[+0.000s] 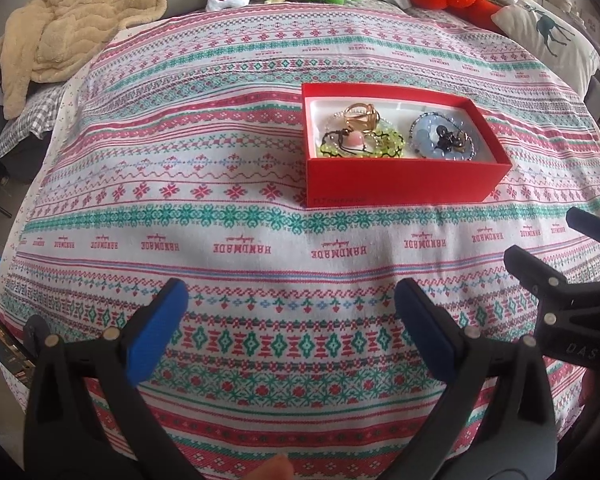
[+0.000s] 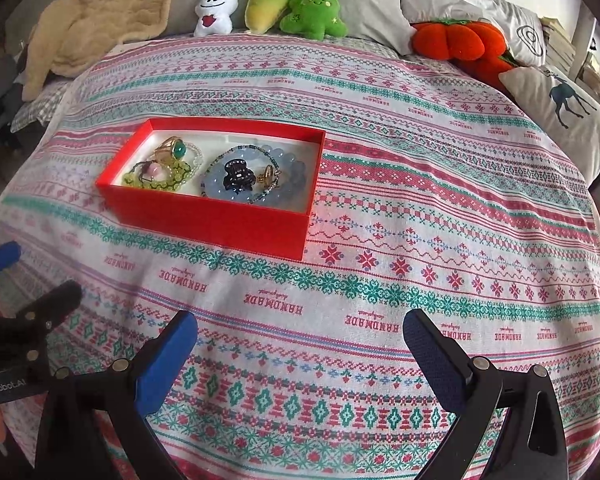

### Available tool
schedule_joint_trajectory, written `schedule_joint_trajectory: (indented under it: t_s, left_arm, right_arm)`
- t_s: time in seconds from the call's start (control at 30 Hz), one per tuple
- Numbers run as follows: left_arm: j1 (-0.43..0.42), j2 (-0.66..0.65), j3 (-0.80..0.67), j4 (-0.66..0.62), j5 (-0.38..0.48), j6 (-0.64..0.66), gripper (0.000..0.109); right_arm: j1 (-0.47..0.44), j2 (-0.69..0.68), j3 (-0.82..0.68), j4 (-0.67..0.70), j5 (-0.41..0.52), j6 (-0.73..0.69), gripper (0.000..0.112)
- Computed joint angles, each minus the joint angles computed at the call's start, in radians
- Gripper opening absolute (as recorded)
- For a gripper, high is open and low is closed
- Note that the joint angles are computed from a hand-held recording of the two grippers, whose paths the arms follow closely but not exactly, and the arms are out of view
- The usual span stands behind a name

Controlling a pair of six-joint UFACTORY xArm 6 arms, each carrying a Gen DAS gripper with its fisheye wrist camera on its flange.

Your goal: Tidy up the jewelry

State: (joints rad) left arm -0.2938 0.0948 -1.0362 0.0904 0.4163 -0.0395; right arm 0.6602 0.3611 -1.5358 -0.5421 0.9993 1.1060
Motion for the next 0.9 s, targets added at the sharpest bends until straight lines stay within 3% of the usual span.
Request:
schedule_joint_trajectory:
  t_s: [0.9]
  left_arm:
    - [0.001,0.0,0.006,0.017,-0.004,-0.011,0.103]
  right_arm:
    - [0.003,0.008,-0.007,-0.002,0.001,-0.001,0.103]
